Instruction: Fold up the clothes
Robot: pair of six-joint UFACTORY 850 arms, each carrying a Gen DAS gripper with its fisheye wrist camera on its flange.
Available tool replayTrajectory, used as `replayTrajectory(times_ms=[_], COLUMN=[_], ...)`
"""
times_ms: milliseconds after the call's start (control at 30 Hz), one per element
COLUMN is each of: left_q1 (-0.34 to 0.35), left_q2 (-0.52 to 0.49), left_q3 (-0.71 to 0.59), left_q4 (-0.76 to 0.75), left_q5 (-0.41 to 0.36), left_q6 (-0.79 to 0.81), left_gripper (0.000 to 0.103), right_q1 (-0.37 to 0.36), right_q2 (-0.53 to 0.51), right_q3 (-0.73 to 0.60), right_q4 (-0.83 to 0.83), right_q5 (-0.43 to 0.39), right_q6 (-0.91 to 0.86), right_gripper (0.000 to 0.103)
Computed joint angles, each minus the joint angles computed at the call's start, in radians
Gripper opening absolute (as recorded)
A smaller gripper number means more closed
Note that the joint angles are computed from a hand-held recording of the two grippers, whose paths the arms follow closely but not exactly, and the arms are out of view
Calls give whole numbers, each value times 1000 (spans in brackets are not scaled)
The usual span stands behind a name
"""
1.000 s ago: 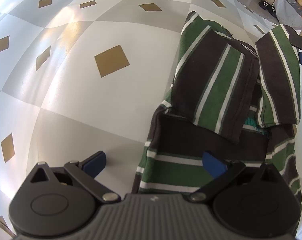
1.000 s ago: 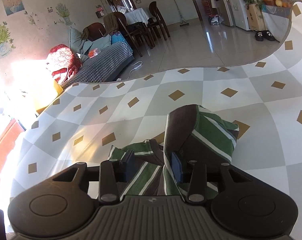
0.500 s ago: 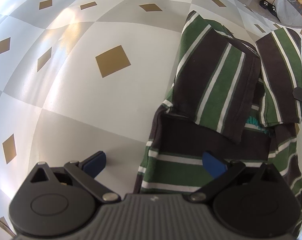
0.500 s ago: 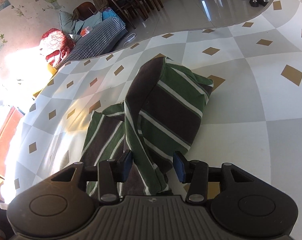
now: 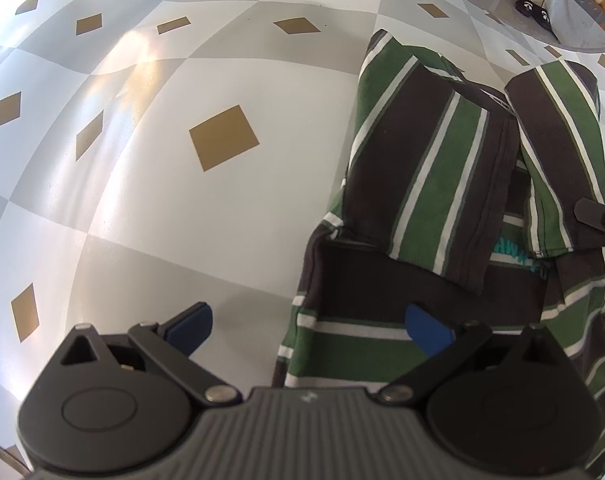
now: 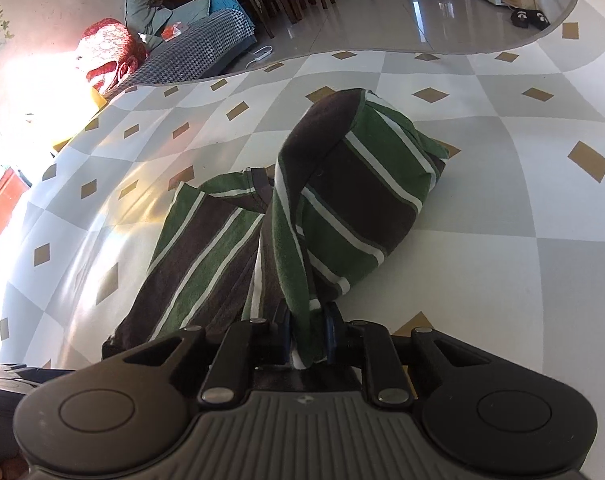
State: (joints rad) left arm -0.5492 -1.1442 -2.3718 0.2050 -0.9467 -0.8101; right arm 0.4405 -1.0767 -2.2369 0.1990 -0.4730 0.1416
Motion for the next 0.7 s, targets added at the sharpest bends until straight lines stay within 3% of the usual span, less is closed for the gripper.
replayTrajectory(times_ms=[133, 200, 400, 600, 700], left_q1=[-2, -2, 2, 13, 17], left_q2=[18, 28, 59, 73, 82], left_q3=[12, 19, 49, 69, 83], left_q4=[54, 74, 124, 84, 86], left_q5=[23, 37, 75, 90, 101], left_q6=[-33, -45, -88, -92, -107], left_gripper=[103, 103, 103, 103, 103], right_q1=[53, 73, 84, 104, 138], right_q2=[51, 69, 72, 58, 44], right_q3=[50, 68, 83, 61, 36], right_q4=[-374, -477, -485, -710, -865], right_q5=[31, 42, 56, 35, 24], right_q6=[199, 255, 261, 465, 436], right_gripper=[13, 13, 13, 12, 11])
